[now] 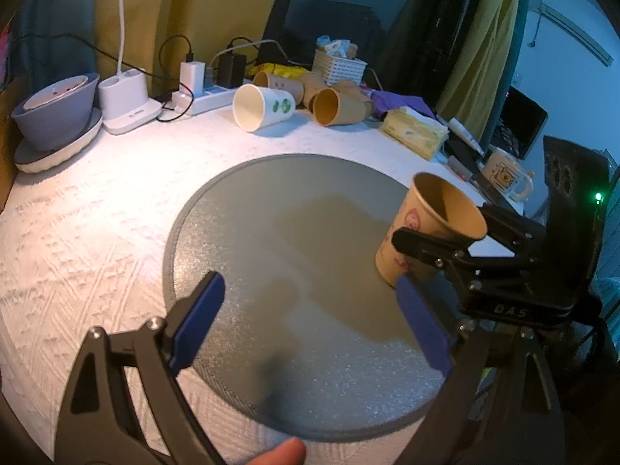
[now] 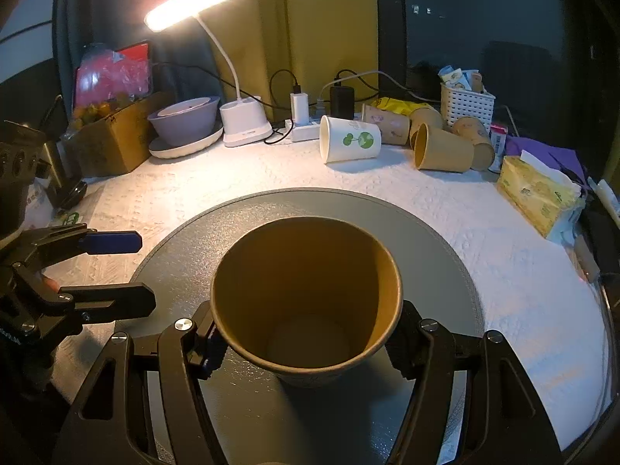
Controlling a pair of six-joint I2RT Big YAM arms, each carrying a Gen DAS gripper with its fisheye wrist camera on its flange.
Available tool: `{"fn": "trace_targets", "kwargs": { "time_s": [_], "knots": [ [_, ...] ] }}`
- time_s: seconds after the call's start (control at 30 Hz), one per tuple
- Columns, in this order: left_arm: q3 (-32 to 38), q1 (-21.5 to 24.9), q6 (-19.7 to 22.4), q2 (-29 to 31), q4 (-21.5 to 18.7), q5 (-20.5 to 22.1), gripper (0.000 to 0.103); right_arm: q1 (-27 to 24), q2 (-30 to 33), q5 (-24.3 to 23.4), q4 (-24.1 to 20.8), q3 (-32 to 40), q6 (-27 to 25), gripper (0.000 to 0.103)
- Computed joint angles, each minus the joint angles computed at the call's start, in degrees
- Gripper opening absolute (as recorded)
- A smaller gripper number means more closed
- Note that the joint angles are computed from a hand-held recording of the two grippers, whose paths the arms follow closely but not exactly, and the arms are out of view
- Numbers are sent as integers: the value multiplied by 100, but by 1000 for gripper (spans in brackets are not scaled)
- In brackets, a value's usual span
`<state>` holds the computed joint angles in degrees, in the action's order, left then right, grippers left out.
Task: Flip cup upright
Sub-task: 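Lower the upright cup onto the grey mat and open the right gripper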
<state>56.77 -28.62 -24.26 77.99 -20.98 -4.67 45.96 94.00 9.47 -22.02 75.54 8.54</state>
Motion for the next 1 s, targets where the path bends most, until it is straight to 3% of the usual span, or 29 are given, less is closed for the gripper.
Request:
{"fn": "trace_targets", "kwargs": {
  "time_s": [0.43, 1.0],
  "knots": [
    [-121, -180, 24, -184, 7, -127, 91, 85, -75, 193, -202, -60, 133, 73],
    [-404, -603, 54, -644, 61, -441, 91, 360, -611, 551, -288, -576, 424, 73]
  ]
}}
